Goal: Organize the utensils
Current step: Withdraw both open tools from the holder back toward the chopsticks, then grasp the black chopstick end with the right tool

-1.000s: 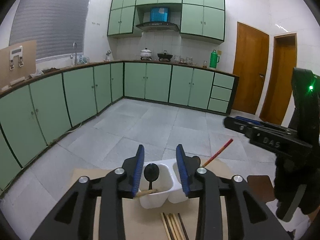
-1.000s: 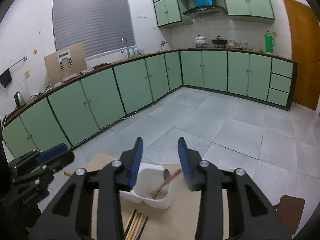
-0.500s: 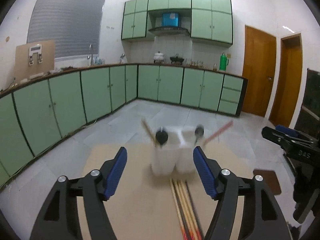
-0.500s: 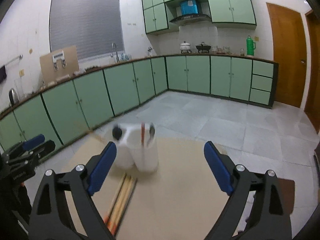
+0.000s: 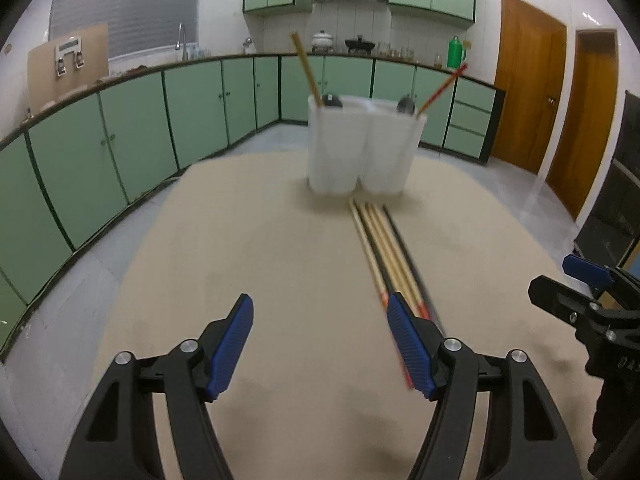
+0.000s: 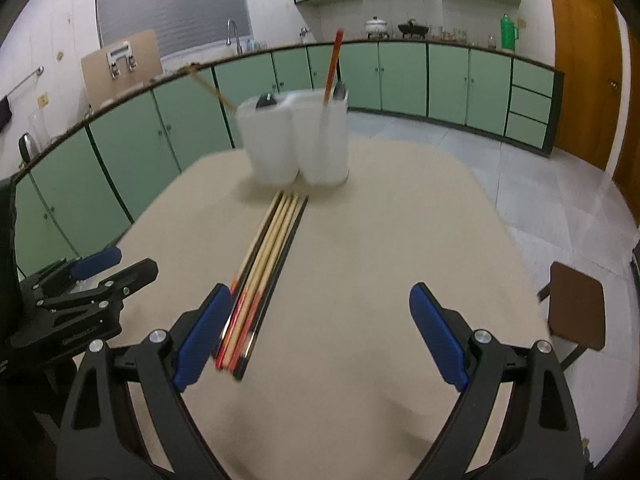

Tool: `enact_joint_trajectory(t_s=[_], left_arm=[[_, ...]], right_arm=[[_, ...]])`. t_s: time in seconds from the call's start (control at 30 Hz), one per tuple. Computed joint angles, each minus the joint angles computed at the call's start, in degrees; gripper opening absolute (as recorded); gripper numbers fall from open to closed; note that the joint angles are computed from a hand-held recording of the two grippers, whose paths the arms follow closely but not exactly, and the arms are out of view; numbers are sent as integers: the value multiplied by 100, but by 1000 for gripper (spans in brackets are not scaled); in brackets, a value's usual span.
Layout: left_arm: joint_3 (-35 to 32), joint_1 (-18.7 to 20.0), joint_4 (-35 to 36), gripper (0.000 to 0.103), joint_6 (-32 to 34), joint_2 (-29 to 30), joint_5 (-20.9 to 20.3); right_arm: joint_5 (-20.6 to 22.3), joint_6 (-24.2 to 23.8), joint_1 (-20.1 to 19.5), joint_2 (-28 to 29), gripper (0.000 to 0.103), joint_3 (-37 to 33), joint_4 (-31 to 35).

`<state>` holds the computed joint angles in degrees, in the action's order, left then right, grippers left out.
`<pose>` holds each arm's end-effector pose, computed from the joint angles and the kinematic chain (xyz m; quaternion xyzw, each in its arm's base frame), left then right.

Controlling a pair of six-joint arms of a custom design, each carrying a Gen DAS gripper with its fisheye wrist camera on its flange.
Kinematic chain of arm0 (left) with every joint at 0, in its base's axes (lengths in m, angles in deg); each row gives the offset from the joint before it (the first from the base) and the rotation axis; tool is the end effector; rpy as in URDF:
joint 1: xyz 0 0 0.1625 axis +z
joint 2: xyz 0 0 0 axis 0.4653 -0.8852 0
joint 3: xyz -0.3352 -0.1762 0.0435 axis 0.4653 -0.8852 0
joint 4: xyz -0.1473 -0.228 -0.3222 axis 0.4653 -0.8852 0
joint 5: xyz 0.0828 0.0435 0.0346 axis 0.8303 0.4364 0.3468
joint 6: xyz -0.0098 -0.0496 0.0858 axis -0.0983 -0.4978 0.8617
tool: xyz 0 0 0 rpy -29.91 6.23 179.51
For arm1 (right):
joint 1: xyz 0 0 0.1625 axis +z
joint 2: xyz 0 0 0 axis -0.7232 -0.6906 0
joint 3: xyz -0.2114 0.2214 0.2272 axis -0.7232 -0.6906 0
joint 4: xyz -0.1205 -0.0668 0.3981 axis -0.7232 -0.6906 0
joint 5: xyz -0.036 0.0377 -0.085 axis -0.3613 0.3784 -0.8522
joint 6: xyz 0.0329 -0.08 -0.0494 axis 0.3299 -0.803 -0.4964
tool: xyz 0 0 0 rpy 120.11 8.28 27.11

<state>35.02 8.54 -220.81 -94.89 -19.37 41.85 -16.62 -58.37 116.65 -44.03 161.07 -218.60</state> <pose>-0.3406 -0.5273 -0.0782 0.1097 0.8353 -0.4036 0.3570 -0.0539 -0.5560 0.3219 0.3026 -0.8794 0.2973 0.2162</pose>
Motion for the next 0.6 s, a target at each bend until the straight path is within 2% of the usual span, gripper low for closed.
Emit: enact_joint_trajectory(t_s=[0.23, 0.6], left_arm=[[346, 1, 288, 68, -607, -157, -69], [444, 22, 325, 68, -778, -196, -179]], right_arm=[[-369, -222, -41, 50, 80, 307, -53], [-1119, -639, 67, 426, 70, 372, -343]])
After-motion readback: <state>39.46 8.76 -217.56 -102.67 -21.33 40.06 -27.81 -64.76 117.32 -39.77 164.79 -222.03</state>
